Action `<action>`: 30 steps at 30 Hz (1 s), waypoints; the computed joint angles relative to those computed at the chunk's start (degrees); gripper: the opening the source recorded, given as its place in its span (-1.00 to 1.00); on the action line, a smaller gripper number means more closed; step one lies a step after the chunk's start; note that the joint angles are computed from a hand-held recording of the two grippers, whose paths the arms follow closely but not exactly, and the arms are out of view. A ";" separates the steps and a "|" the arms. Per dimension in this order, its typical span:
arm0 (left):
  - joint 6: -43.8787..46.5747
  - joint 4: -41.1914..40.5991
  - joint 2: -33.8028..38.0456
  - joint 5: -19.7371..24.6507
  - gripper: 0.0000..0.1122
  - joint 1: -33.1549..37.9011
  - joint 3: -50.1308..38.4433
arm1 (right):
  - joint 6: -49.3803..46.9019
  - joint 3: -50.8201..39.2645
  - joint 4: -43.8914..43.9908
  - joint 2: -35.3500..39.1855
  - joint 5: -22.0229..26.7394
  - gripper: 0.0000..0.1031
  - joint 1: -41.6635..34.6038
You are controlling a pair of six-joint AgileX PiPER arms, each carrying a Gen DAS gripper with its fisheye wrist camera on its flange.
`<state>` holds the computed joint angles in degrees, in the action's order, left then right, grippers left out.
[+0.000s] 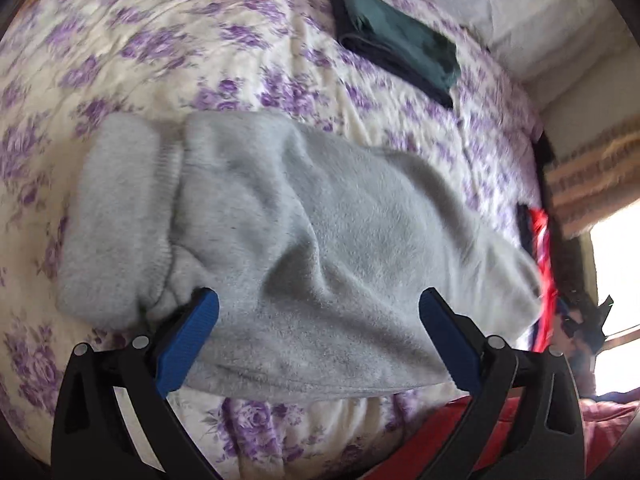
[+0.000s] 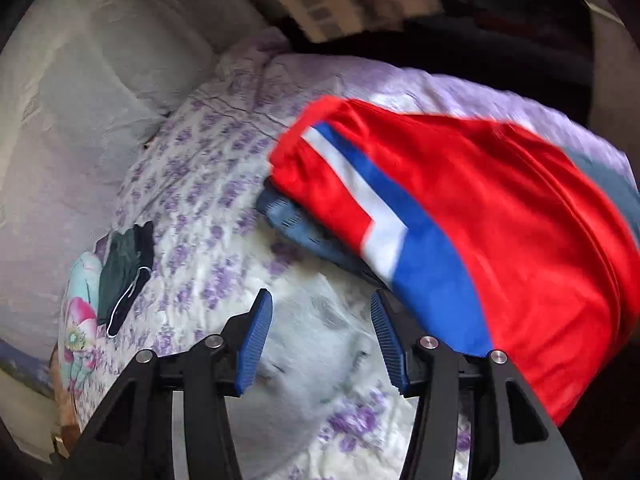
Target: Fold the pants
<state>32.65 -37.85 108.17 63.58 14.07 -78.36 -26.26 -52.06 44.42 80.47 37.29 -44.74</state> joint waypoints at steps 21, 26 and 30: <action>3.25 3.36 -1.64 -9.37 0.75 -3.13 6.62 | 6.99 -63.72 -8.36 52.36 22.45 -0.89 51.90; 2.51 4.51 -1.57 -11.21 0.75 -4.32 6.96 | 13.86 -72.90 -13.92 60.51 23.19 -0.88 52.91; 0.36 6.83 -1.39 -8.52 0.75 -4.70 4.93 | 13.01 -66.55 -9.06 56.13 21.03 -0.53 50.46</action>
